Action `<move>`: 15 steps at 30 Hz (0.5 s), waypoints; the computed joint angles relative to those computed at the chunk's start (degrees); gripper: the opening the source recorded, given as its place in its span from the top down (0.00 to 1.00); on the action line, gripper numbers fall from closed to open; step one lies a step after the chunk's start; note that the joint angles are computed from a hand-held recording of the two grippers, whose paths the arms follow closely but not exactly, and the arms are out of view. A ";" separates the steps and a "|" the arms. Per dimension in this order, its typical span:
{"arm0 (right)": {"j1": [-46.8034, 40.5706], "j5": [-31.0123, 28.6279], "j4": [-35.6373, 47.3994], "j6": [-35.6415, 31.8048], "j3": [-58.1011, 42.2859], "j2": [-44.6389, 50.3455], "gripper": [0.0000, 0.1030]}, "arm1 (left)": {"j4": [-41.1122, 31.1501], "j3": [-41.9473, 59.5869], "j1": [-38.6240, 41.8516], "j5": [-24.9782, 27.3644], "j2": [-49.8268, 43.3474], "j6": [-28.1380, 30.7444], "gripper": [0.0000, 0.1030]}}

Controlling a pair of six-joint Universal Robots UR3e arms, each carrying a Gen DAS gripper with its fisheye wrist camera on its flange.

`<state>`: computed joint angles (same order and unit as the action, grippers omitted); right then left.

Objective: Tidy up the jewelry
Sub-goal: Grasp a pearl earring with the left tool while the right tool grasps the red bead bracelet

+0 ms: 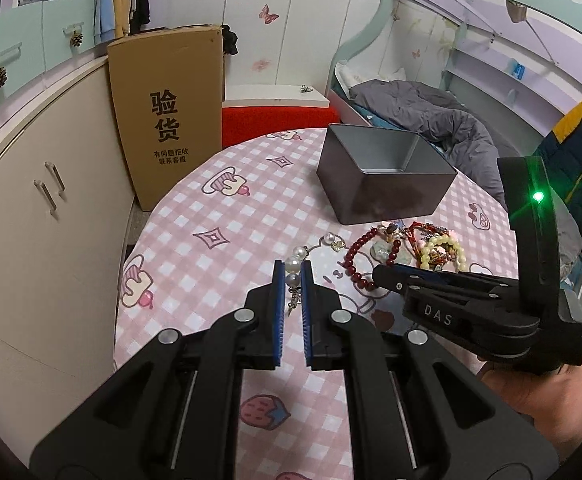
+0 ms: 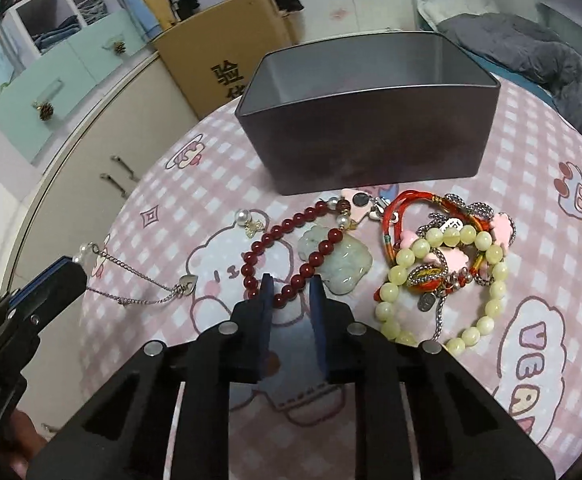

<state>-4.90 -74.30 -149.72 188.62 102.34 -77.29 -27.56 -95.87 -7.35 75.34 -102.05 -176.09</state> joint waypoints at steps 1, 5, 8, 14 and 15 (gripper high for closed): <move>-0.26 0.35 -0.76 0.76 0.35 0.13 0.83 | -0.01 0.11 0.01 0.01 -0.05 0.01 0.93; 2.72 -5.11 -2.02 -0.34 -2.70 2.97 0.85 | -0.10 0.29 0.02 -0.19 -0.17 0.02 0.93; 3.37 -6.54 -1.95 -1.92 -3.34 3.44 0.93 | -0.42 0.59 -0.04 -0.31 -0.24 0.24 0.93; -5.16 6.59 -2.20 -6.11 5.82 -6.26 0.94 | -1.23 1.86 0.28 -1.19 0.09 0.52 0.93; -6.19 8.14 -0.81 -7.31 6.08 -7.93 0.94 | -1.63 2.53 0.41 -1.62 0.09 0.64 0.93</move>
